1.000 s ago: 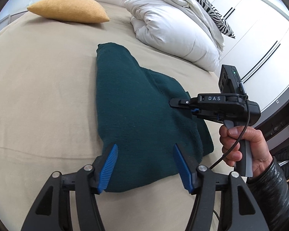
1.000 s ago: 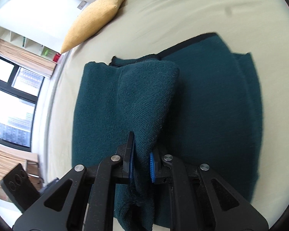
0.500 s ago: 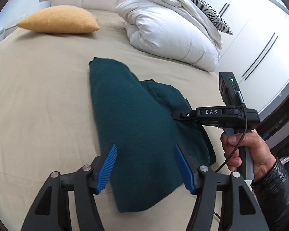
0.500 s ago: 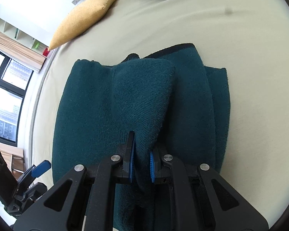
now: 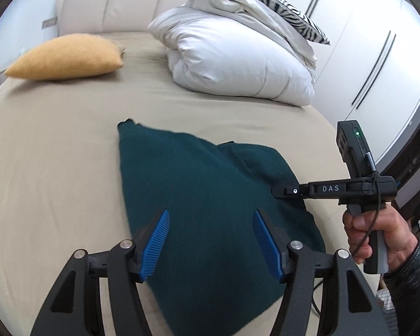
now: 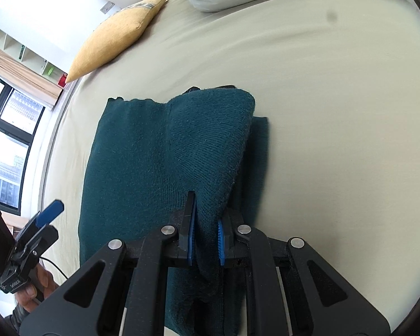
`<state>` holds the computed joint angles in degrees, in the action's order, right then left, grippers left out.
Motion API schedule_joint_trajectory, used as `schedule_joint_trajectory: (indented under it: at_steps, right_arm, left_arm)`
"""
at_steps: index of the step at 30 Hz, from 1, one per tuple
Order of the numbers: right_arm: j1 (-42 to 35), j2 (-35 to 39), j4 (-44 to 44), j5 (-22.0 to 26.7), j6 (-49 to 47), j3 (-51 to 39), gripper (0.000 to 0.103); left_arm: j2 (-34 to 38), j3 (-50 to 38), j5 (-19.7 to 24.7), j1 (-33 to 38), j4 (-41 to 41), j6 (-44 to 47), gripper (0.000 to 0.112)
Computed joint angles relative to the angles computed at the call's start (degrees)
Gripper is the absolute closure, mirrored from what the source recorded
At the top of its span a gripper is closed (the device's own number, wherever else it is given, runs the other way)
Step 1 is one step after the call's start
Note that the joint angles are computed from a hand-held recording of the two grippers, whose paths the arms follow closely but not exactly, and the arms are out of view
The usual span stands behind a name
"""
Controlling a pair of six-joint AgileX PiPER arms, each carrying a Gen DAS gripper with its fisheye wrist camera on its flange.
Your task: Fold small clothes
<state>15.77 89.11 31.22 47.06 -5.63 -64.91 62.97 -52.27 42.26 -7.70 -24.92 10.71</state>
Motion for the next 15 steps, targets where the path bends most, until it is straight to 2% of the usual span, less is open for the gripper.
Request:
schedule_joint_trajectory:
  at_steps: [2,5,8,10,12,15]
  right_arm:
    - [-2.76,0.35,2.79,0.55,-4.55,1.16,0.092]
    - [-5.08,1.84,8.16,-0.26,-9.95,2.96,0.092]
    - [-8.4,4.13,15.71,-0.87,-17.3,5.09,0.093]
    - [-9.53,5.04,20.16,-1.42,-21.42,6.15,0.092]
    - [-10.03,5.6,23.1,-2.58,-24.3,7.29,0.091]
    - [-10.6,4.51,23.6,-2.81,-24.9,8.95,0.09]
  left_arm:
    - [2.36,-0.39,-2.71,-3.46,5.25,-4.3,0.047]
    - [6.85,-0.53,-5.4,-5.01,9.82,-8.42,0.047]
    - [9.76,1.33,-8.39,-4.07,9.55,-8.42,0.047]
    - [9.15,2.87,-10.59,-4.94,11.18,-9.39,0.046]
    - [9.14,2.83,-10.9,-8.13,18.29,-14.93,0.043]
    - [9.23,3.29,-11.33,-9.24,20.44,-15.75,0.039]
